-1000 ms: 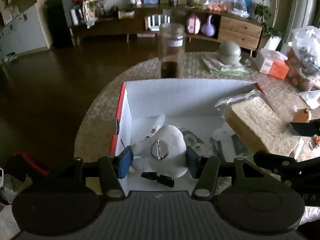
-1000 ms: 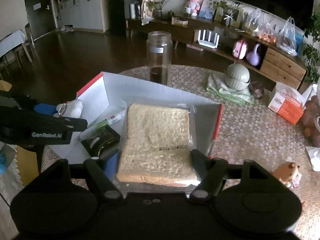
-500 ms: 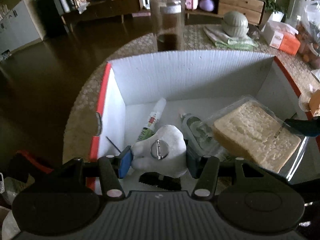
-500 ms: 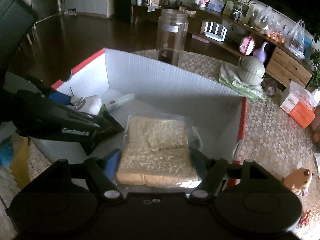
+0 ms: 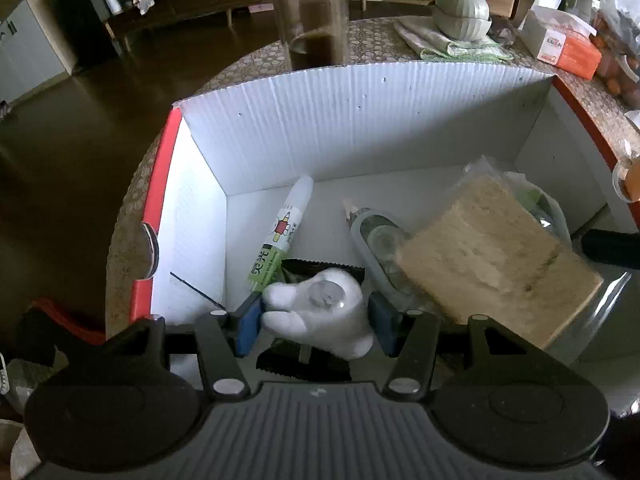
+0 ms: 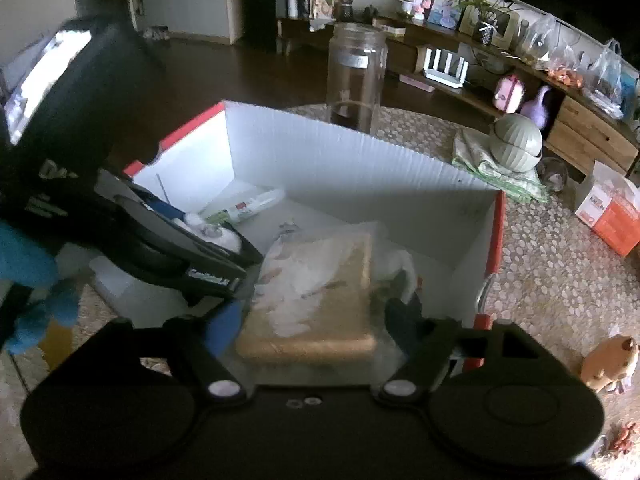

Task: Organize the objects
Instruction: 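Lower the plush and bread into the shoebox and open both grippers, then withdraw both grippers from the shoebox toward the spotted toy and keychain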

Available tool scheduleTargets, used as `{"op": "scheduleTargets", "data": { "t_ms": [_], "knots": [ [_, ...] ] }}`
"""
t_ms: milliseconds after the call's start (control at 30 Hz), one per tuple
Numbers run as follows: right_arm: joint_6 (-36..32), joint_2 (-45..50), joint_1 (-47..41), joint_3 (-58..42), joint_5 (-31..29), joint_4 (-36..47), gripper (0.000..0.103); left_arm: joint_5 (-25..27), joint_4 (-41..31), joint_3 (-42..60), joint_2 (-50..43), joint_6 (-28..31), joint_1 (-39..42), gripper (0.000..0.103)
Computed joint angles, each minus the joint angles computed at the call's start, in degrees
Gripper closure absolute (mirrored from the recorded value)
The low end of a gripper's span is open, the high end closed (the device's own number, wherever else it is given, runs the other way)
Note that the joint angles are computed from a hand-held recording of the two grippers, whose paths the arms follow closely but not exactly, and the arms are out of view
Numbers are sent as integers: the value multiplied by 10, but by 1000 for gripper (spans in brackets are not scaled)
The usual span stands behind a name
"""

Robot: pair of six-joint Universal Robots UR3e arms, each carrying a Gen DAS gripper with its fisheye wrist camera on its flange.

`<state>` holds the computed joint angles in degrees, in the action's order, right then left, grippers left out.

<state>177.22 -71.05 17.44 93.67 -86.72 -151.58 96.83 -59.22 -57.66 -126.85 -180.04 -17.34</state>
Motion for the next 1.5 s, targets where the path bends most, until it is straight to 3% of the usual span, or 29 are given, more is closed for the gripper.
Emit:
{"op": "scheduleTargets", "data": {
  "t_ms": [233,300,433,800,1267,1400,1500],
  "knots": [
    [8,-51,-26,53,41,-21,18,-3,3,-12,12,-11,0,45],
    [8,-64,-29,63,45,-23,17,-9,8,-23,22,-14,1,41],
    [6,-101,-41,92,61,-26,17,1,21,-45,41,-20,-8,24],
    [-7,-240,-86,198,111,-29,13,6,74,-162,147,-54,-13,21],
    [-45,-457,-216,352,214,17,10,15,115,-253,240,-128,-69,21],
    [-82,-527,-261,384,232,65,10,29,121,-257,245,-152,-93,21],
    [-119,-591,-312,398,252,143,10,41,125,-252,243,-164,-117,15]
  ]
}}
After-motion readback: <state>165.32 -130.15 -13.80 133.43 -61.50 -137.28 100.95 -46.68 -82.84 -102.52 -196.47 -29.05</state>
